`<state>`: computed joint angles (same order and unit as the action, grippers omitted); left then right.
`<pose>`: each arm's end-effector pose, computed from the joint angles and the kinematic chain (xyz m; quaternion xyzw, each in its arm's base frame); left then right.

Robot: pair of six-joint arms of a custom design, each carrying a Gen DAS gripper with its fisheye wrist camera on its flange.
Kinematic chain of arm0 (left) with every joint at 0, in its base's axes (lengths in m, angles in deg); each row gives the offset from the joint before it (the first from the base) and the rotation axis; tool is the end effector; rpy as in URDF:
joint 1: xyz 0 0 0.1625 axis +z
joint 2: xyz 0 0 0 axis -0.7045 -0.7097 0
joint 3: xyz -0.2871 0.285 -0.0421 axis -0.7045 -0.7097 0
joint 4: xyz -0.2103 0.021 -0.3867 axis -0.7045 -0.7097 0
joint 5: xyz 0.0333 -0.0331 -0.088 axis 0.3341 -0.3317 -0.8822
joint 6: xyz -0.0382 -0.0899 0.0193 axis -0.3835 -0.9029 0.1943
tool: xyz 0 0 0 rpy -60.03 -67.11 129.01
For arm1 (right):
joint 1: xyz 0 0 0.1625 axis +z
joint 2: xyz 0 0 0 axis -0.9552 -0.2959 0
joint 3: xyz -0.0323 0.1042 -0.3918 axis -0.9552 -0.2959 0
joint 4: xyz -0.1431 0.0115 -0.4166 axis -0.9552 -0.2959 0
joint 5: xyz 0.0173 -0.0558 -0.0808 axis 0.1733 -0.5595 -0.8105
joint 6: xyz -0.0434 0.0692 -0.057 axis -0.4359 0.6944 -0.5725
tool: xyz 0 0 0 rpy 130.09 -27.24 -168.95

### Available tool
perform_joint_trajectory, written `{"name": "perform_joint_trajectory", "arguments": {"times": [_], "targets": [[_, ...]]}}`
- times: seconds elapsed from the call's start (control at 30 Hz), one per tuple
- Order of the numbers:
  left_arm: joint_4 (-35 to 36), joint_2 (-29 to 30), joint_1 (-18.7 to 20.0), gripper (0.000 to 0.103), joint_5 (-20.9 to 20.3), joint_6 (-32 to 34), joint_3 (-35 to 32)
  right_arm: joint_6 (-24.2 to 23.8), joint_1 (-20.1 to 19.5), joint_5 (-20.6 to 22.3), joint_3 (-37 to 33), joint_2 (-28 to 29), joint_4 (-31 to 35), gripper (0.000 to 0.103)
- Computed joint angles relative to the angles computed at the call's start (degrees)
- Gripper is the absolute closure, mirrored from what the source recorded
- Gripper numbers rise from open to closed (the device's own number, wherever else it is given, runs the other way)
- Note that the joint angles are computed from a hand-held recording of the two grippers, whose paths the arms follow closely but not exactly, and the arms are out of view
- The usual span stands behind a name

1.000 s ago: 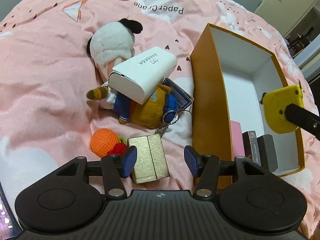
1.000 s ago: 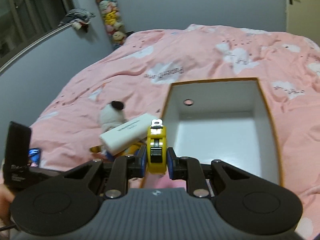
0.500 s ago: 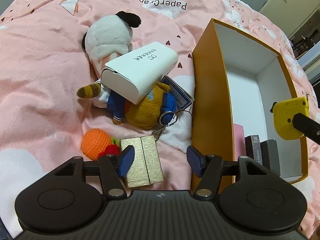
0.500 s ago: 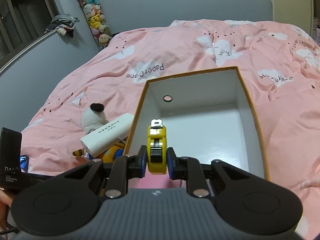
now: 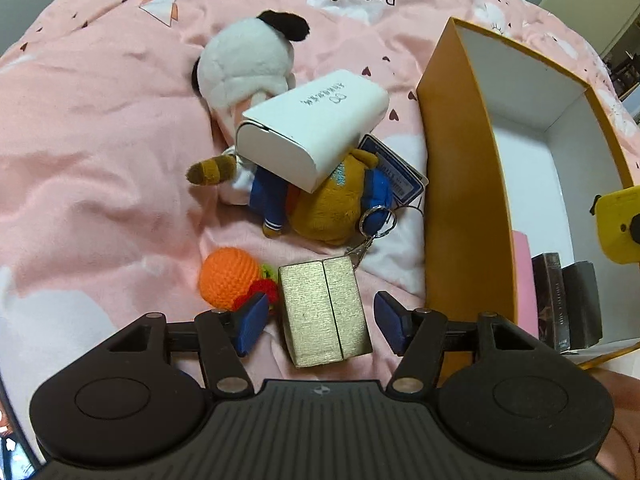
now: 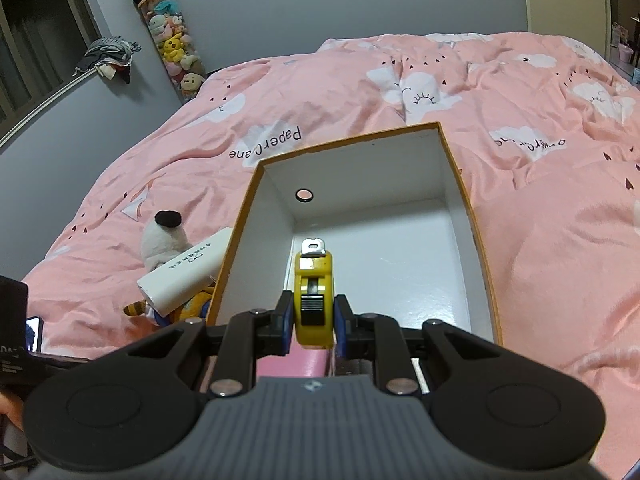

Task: Organize objects
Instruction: 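Lift the tape measure over the shoebox with the right tool while the left tool reaches the gold box, then grasp the gold box with the left tool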

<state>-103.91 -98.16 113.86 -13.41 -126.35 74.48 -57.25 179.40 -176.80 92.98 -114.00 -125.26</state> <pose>0.0558 -0.4477 0.2370 -0.2009 0.8728 -0.2929 0.3349 0.2960 -0.5801 -0.0057 0.3911 -0.8999 0.1649 0.0999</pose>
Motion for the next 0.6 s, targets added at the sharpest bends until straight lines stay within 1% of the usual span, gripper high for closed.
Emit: {"name": "perform_joint_trajectory", "arguments": {"times": [0.07,0.1,0.17,0.37,0.53,0.6], "targets": [[-0.49,0.45,0.06,0.035,0.26,0.44,-0.03,0.0,-0.15,-0.19,-0.06,-0.02,0.03,0.082],[-0.42,0.58,0.03,0.042,0.56,0.41,-0.08,0.0,-0.25,-0.34,-0.07,-0.02,-0.05,0.082],[-0.36,0.43,0.17,0.049,0.16,0.56,-0.13,0.11,-0.37,-0.74,-0.1,-0.05,-0.12,0.082],[-1.53,-0.61,0.32,0.051,-0.84,1.39,0.39,0.37,-0.92,-1.3,0.06,-1.08,0.05,0.082],[-2.78,-4.56,-1.23,0.051,-1.65,1.99,2.04,1.52,-1.82,-1.11,0.61,-3.01,0.5,0.082],[-3.78,-6.28,-2.12,0.051,-1.99,2.95,2.47,0.9,-2.02,-1.38,0.81,-3.59,0.62,0.082]]}}
